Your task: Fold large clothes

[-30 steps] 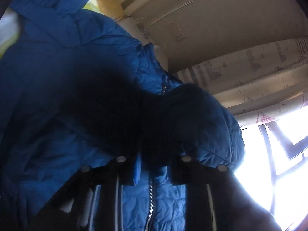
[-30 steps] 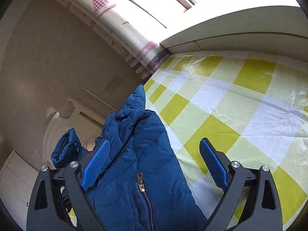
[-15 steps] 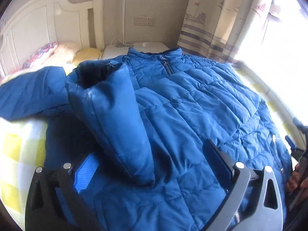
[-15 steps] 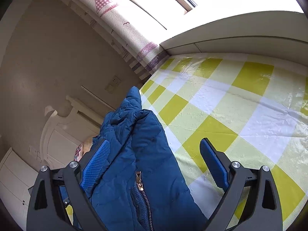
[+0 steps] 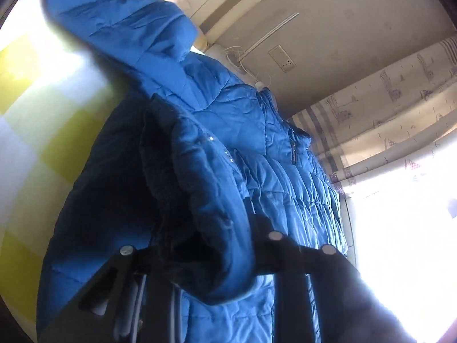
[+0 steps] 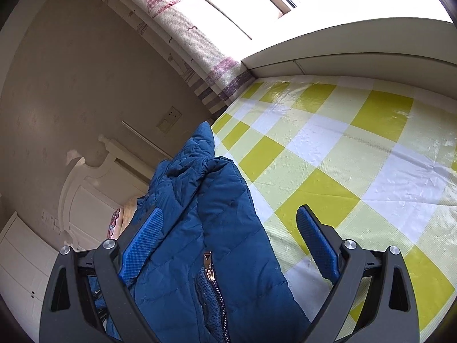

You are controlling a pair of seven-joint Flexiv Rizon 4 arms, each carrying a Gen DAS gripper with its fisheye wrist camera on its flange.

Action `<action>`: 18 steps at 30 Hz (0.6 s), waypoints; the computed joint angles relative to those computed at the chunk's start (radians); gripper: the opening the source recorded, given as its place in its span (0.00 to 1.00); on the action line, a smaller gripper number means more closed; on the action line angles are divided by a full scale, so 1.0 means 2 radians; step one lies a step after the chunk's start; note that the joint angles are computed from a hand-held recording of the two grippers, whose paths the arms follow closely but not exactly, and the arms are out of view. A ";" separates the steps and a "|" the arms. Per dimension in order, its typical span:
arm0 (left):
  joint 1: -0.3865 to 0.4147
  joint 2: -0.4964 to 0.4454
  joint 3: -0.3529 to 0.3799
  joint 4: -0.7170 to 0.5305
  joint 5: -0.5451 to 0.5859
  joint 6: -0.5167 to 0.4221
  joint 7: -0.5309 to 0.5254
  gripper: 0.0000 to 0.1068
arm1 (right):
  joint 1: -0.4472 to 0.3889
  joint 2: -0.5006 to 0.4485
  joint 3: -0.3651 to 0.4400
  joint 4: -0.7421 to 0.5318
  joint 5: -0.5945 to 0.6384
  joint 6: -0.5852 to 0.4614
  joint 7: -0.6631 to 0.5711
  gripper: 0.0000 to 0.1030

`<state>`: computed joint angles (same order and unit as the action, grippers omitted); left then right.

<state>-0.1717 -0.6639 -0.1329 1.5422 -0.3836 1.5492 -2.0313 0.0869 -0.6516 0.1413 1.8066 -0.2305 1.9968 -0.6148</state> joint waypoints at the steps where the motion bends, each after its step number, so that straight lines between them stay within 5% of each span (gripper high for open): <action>1: -0.009 -0.005 0.020 -0.025 0.027 -0.013 -0.004 0.17 | 0.001 0.001 -0.002 0.000 0.000 -0.003 -0.001 0.89; 3: 0.002 -0.024 0.011 -0.075 0.075 0.006 -0.004 0.16 | 0.009 0.004 -0.009 0.000 0.004 -0.010 -0.004 0.89; 6: 0.015 -0.047 -0.029 -0.110 0.037 0.075 0.067 0.16 | 0.027 0.009 -0.026 0.002 0.020 -0.013 -0.013 0.89; 9: -0.023 -0.057 0.039 -0.125 0.010 0.048 0.043 0.16 | 0.034 0.011 -0.031 0.002 0.028 -0.019 -0.020 0.89; 12: -0.035 -0.050 0.065 -0.085 -0.001 0.009 0.010 0.17 | 0.035 0.012 -0.030 0.000 0.029 -0.027 -0.028 0.89; 18: -0.011 -0.028 0.028 -0.025 0.013 0.006 0.011 0.26 | 0.062 0.020 -0.055 -0.006 0.035 -0.063 -0.045 0.89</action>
<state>-0.1932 -0.7202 -0.0770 1.4919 -0.3571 1.5610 -2.0097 0.2114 -0.6111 0.0303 1.7939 -0.1597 1.8710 -0.7055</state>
